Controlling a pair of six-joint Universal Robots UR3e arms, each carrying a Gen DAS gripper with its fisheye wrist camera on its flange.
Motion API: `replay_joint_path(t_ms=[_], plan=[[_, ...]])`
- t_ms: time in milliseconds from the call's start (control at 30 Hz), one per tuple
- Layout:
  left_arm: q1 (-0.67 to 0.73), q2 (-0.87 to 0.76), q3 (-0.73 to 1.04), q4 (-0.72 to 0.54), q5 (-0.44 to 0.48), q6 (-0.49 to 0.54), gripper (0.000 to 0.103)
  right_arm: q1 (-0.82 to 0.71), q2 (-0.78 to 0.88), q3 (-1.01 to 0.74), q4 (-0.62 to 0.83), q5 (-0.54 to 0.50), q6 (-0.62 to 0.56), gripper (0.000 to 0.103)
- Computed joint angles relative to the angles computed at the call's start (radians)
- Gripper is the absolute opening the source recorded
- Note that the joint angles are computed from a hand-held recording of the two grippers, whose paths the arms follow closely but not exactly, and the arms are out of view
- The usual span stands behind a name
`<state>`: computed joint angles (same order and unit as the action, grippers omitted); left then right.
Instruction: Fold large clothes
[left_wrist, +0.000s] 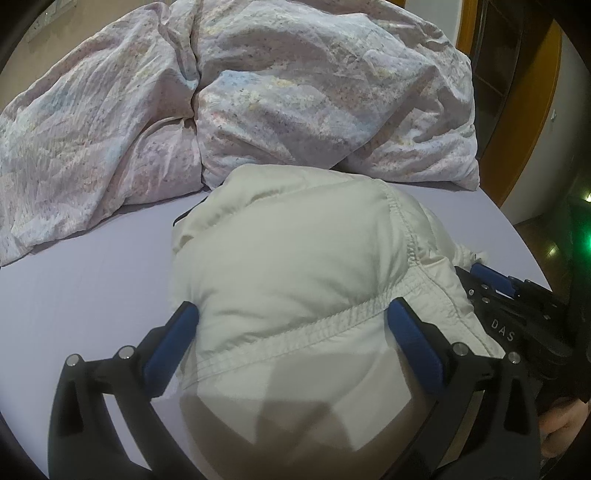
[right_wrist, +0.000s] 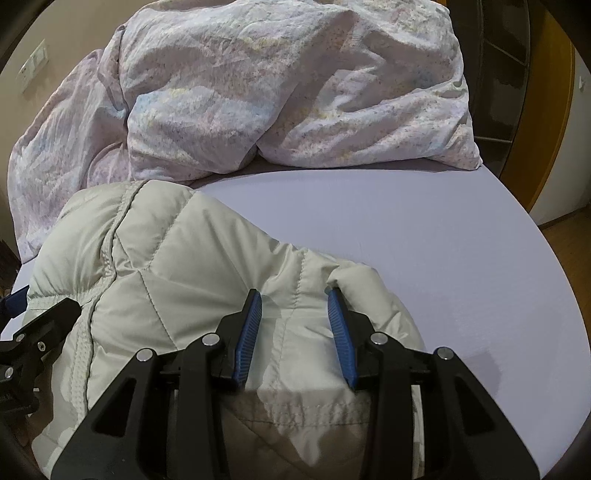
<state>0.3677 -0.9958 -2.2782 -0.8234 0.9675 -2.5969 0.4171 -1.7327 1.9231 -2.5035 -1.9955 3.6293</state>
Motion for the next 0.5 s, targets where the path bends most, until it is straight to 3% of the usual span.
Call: replay_joint_path(t_ms=[133, 500], plan=[[0.009, 0.001, -0.007, 0.0, -0.009, 0.009, 0.101, 0.009, 0.013, 0.014, -0.035, -0.018, -0.007, 0.04], [-0.022, -0.041, -0.093, 0.221, 0.009, -0.065, 0.101, -0.007, 0.023, 0.049, -0.097, -0.005, -0.038, 0.04]])
